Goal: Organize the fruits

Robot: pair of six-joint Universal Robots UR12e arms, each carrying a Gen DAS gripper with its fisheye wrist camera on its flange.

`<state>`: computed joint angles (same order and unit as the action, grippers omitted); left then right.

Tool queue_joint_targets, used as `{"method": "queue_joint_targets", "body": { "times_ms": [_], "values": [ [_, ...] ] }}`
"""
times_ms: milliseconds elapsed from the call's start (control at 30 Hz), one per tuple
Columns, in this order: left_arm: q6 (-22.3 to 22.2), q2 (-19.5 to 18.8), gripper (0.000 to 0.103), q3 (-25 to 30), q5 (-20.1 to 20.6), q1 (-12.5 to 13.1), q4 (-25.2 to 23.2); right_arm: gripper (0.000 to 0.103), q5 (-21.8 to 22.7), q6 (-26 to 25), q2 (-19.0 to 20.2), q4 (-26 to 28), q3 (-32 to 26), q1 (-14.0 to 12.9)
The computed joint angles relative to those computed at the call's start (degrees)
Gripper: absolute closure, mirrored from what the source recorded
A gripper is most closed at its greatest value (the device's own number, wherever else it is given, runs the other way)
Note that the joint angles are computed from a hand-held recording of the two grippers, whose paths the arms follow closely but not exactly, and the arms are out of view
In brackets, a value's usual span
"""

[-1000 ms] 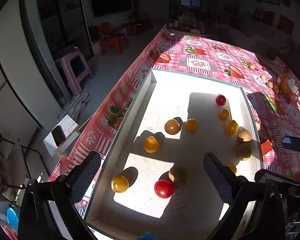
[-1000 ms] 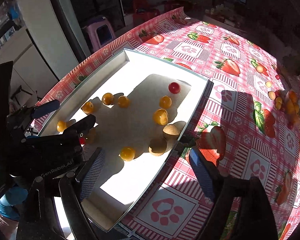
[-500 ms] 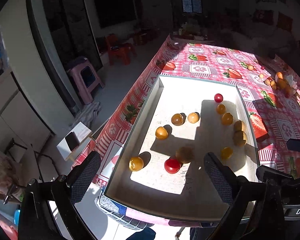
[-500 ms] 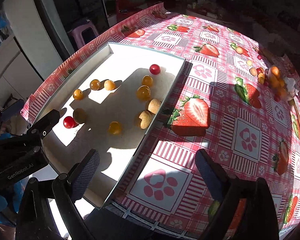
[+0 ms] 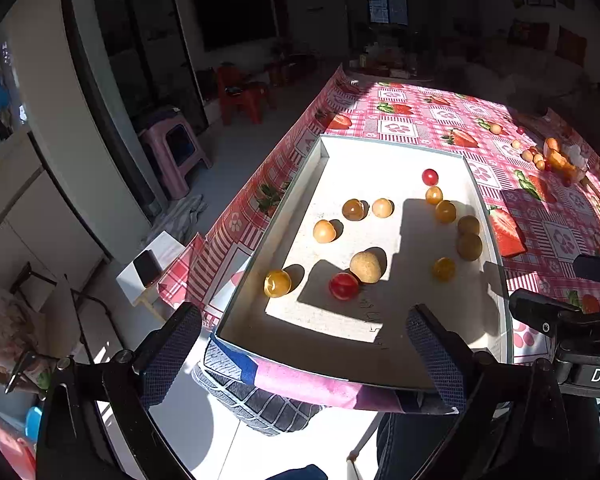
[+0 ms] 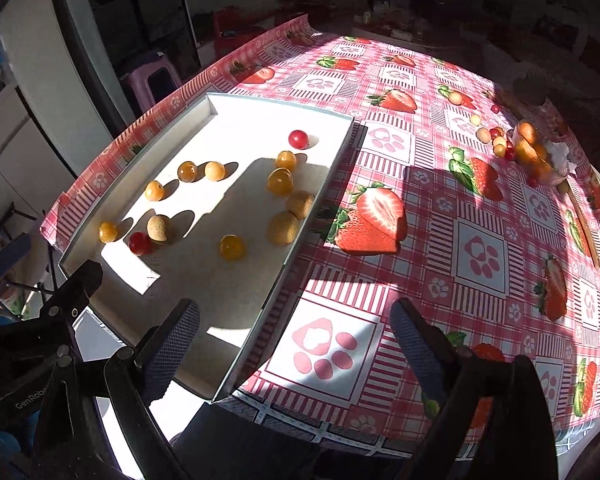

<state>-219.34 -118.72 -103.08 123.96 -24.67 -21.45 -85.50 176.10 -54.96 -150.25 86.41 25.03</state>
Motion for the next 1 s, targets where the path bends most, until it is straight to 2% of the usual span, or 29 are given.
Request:
{"method": "queue_joint_targets", "body": {
  "times_ms": [200, 400, 600, 1000],
  "values": [
    [-3.5, 0.7, 0.000, -0.8, -2.9, 0.1, -1.7, 0.006, -1.7, 0.5, -0.5, -1.9, 1.0, 0.4],
    [-4.8, 0.8, 0.000, -1.0, -1.5, -0.4, -4.1, 0.006, -1.8, 1.3, -1.0, -2.7, 2.0, 0.5],
    [-5.9, 1.1, 0.000, -1.7, -1.3, -0.5, -3.8, 0.006, -1.6, 2.1, -1.6, -4.0, 3.6, 0.5],
    [-4.6, 0.6, 0.000, -1.2, 0.4, -1.7, -2.5, 0.006, -2.1, 3.2, -3.4, -6.9, 6.6, 0.3]
  ]
}}
